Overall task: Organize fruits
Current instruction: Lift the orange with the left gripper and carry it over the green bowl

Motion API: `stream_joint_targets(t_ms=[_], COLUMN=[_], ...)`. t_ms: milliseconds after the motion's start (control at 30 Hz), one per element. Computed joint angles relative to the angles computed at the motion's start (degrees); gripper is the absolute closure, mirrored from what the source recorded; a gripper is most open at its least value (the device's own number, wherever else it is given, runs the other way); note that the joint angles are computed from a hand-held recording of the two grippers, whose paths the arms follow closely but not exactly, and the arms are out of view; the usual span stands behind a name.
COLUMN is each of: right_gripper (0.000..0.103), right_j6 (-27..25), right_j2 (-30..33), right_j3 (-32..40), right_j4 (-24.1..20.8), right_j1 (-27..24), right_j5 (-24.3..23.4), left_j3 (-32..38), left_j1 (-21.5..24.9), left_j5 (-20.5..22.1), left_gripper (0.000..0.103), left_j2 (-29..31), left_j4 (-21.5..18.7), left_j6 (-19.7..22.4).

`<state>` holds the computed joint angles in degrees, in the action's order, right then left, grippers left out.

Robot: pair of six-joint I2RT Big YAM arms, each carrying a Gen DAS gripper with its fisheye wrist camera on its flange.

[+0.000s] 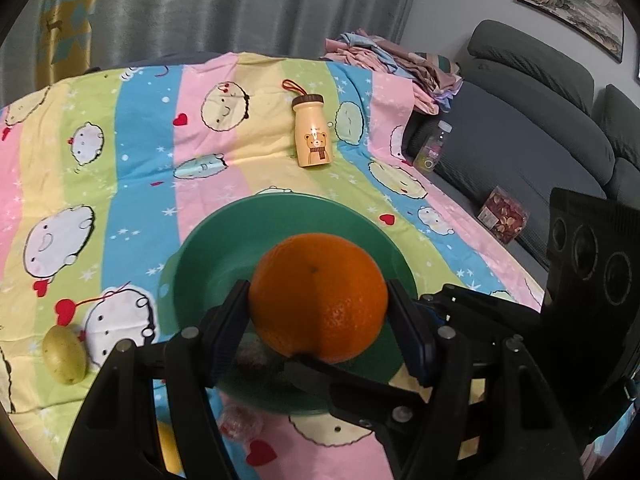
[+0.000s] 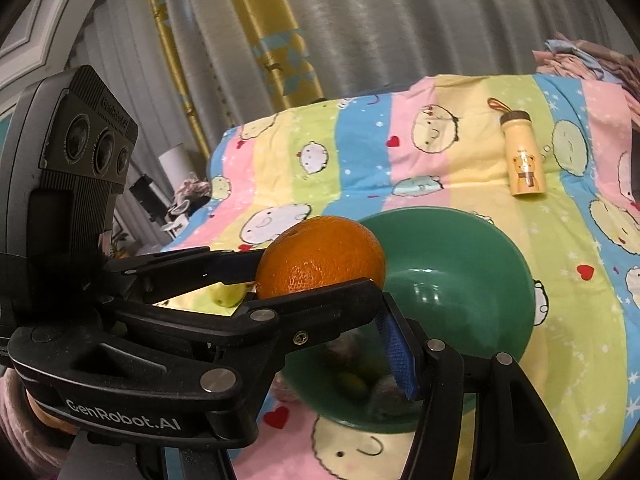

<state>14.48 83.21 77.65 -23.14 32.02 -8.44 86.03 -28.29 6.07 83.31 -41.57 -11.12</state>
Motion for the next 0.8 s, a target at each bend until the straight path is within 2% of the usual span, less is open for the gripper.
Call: stream_joint_targets(t_ms=[433,800], right_gripper=[0.043,0.043], right_j6=[1.48,1.36], right_j2=[2.65,3.72], right_j3=[1.70,2.88], right_j4=[-3.74,-6.16], right_j1=[-1.50,-1.12], right_j5=[0.49,2.23], left_j3=[2.41,3.08], left_j1=[0.96,1.27], left_j5=[4.08,5.05], left_gripper=[0.036,0.036], left_j2=[4.50,5.76], left_j4=[-1.41,-2.42], left_j6=[-1.94,-1.95])
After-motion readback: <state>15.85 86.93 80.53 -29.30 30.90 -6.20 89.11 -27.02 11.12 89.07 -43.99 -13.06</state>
